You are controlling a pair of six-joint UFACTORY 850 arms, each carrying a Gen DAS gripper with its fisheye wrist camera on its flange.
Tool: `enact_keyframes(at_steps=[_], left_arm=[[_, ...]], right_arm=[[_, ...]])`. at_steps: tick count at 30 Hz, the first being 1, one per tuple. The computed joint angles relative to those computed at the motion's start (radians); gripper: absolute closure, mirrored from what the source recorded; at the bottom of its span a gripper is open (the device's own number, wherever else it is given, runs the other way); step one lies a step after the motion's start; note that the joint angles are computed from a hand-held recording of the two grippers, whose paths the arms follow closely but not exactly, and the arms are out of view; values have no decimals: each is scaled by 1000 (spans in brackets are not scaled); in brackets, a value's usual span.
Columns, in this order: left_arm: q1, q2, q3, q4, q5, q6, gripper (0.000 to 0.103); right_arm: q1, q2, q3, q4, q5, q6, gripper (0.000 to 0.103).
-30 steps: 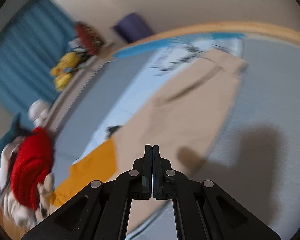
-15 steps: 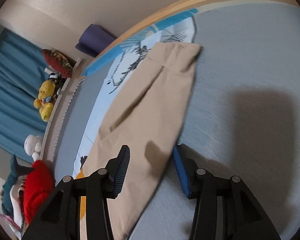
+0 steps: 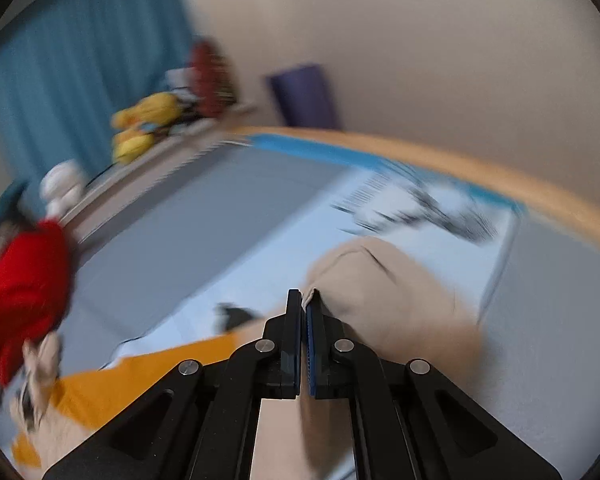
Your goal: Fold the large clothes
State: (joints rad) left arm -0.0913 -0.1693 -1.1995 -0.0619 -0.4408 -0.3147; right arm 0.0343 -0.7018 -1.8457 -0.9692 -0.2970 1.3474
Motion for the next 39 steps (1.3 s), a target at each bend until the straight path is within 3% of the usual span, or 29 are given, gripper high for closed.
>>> enact_keyframes(at_steps=[5, 8, 15, 20, 26, 28, 33, 39], left_arm=[[51, 51, 31, -94, 2, 73, 78], [85, 78, 49, -155, -4, 122, 78], [157, 129, 85, -278, -42, 240, 78], [184, 146, 93, -336, -68, 315, 78], [193, 137, 80, -337, -77, 342, 75], [198, 133, 76, -334, -77, 333, 73], [185, 118, 65, -267, -58, 251, 71], [145, 91, 60, -105, -57, 117, 71]], right_arm=[[162, 16, -52, 42, -14, -180, 101], [266, -33, -145, 239, -59, -429, 101], [456, -123, -243, 504, -149, -690, 101], [547, -183, -249, 611, -237, -807, 100], [579, -170, -173, 725, -302, -891, 95], [582, -143, -141, 737, -321, -916, 88], [589, -7, 15, 670, -267, -901, 65], [545, 152, 259, 445, -6, -523, 64]])
